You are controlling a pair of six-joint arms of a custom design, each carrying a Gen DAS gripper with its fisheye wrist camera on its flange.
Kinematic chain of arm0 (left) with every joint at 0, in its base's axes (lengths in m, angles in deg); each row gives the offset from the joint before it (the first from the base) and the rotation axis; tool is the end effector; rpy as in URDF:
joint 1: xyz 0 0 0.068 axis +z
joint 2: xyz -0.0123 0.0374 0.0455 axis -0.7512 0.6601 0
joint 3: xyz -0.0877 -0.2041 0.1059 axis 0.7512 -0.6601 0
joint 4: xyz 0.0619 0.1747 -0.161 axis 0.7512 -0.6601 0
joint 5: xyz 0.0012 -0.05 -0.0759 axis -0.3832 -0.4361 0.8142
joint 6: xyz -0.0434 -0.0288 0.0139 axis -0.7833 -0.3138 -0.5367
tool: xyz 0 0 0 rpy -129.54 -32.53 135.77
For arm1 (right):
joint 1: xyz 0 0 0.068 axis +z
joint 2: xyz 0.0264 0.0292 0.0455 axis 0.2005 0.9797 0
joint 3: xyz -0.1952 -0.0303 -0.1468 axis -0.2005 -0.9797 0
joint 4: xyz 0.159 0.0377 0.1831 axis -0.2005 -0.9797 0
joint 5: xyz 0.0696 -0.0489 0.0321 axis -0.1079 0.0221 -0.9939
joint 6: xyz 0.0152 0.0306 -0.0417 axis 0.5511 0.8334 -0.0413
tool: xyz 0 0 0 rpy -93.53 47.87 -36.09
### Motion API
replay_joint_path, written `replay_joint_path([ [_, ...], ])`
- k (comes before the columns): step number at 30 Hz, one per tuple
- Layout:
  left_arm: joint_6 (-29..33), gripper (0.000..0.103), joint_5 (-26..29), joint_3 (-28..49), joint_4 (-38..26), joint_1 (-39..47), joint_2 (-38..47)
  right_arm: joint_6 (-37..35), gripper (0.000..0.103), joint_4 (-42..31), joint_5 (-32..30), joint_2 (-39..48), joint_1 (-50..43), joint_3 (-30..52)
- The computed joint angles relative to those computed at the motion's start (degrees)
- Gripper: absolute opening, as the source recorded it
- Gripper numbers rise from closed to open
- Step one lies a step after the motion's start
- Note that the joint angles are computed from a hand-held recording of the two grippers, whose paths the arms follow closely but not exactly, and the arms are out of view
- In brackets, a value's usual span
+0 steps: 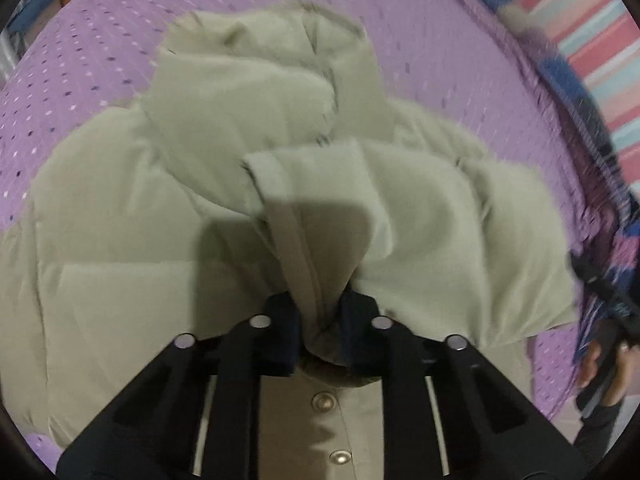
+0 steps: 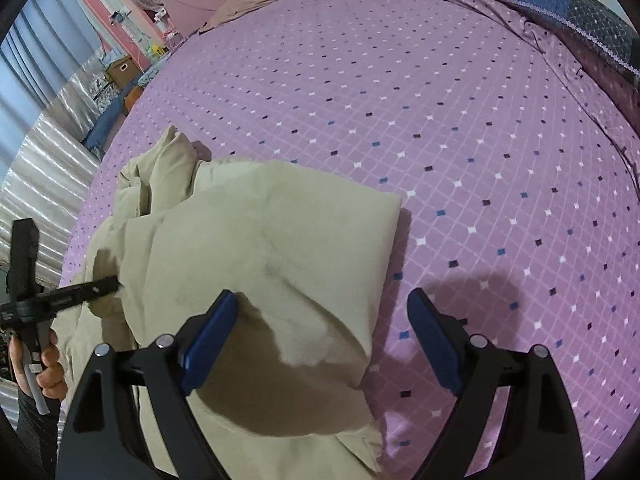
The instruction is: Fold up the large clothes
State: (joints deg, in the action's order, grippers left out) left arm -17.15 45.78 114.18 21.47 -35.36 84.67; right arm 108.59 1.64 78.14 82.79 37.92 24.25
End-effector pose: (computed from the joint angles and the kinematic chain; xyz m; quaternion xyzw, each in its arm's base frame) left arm 0.3226 0.0620 0.1718 0.2894 0.9351 -0.1892 0.0781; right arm 0.1227 0.0538 0.1506 0.3053 0.9199 0.0962 0.2267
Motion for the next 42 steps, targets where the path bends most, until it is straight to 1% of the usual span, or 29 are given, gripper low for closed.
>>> replay_joint_path([
  [1,1.1,0.011,1.5,2.6,-2.3,1.9,0.8,0.7,0.087,0.4,0.4,0.7,1.1,0.5],
  [3,3.6,0.011,3.0,5.4,-3.8,5.9,0.5,2.1,0.087,1.0,1.5,2.3,3.3,1.6],
  [6,7.5,0.010,4.3,11.2,-7.8,11.3,2.4,4.9,0.087,3.6,4.5,8.7,9.0,4.8],
  [10,14.7,0.011,4.1,24.2,-16.1,19.7,9.9,5.7,0.087,5.7,8.1,18.1,14.9,10.7],
  [11,16.2,0.011,3.6,24.4,-15.4,21.3,10.3,5.4,0.087,6.1,8.8,20.3,15.8,12.2],
  [13,18.1,0.012,2.0,21.8,-11.1,22.3,10.2,4.6,0.087,7.2,8.9,25.6,16.5,15.1],
  [15,17.6,0.013,-0.3,22.6,-10.4,22.5,13.9,4.4,0.087,8.5,8.3,29.5,16.4,16.4],
  [16,17.4,0.013,-0.6,23.2,-10.4,22.5,15.2,4.5,0.087,8.8,8.1,30.8,16.4,16.8],
  [19,16.7,0.021,0.2,22.2,-8.7,23.0,15.4,5.4,0.087,7.9,9.0,33.5,17.6,18.1],
  [20,16.1,0.026,0.2,22.4,-8.8,22.8,15.0,5.8,0.087,7.0,9.5,33.7,18.1,18.5],
  [21,16.6,0.031,0.3,25.5,-10.5,23.5,16.5,5.9,0.087,6.3,9.9,33.5,18.4,18.6],
  [22,16.7,0.035,0.8,26.5,-10.8,23.9,16.2,6.1,0.087,5.1,10.5,33.3,18.8,18.9],
  [24,16.6,0.048,1.7,29.6,-11.8,24.5,16.4,6.6,0.087,2.6,11.8,33.1,19.4,19.6],
  [26,16.5,0.053,2.2,31.4,-11.7,25.3,16.1,7.3,0.087,-0.7,13.5,32.1,20.2,20.6],
  [27,15.7,0.060,2.4,32.4,-11.8,25.1,15.7,7.9,0.088,-1.8,14.4,31.9,20.7,21.1],
  [28,15.8,0.065,2.7,35.6,-13.4,25.5,16.6,8.6,0.088,-3.1,15.8,32.0,21.5,22.1],
  [29,15.8,0.073,3.3,35.9,-14.1,25.6,16.0,9.5,0.089,-4.4,17.3,32.3,22.7,23.2],
  [30,16.4,0.080,4.1,36.8,-15.2,26.0,16.0,10.8,0.093,-6.2,19.2,33.1,24.3,24.8],
  [31,17.5,0.082,4.6,36.8,-15.9,26.6,15.8,11.8,0.096,-7.3,20.4,34.2,25.3,26.0],
  [32,19.0,0.084,5.0,34.0,-15.7,26.6,13.9,13.0,0.098,-8.5,21.7,35.2,26.3,27.4],
  [33,20.1,0.084,5.1,29.1,-13.9,26.4,10.8,14.2,0.099,-9.0,22.6,35.8,27.2,28.1],
  [34,21.2,0.084,5.0,26.4,-13.0,26.5,9.3,15.4,0.098,-7.9,22.7,35.5,27.9,27.7],
  [36,22.5,0.082,5.1,15.9,-8.0,26.1,3.4,17.5,0.099,-4.8,21.4,33.8,28.3,25.3],
  [37,22.8,0.080,5.1,12.1,-6.1,26.0,1.4,19.1,0.098,-2.5,20.8,32.6,28.6,23.3],
  [38,22.8,0.068,4.8,7.7,-3.7,25.3,-0.8,19.7,0.098,0.5,20.6,31.1,29.2,21.0],
  [39,22.9,0.047,3.9,3.5,-1.2,24.6,-2.8,20.6,0.098,2.5,20.4,30.6,29.8,19.3],
  [40,22.7,0.037,3.1,0.8,0.8,24.0,-4.0,21.2,0.097,2.8,20.4,31.3,30.1,19.0],
  [41,22.0,0.021,2.2,-2.2,3.7,23.4,-5.4,21.5,0.087,3.5,20.5,32.0,30.4,18.7],
  [42,21.4,0.011,1.8,-3.7,5.5,23.1,-6.1,21.3,0.065,4.7,20.3,32.7,30.7,18.3],
])
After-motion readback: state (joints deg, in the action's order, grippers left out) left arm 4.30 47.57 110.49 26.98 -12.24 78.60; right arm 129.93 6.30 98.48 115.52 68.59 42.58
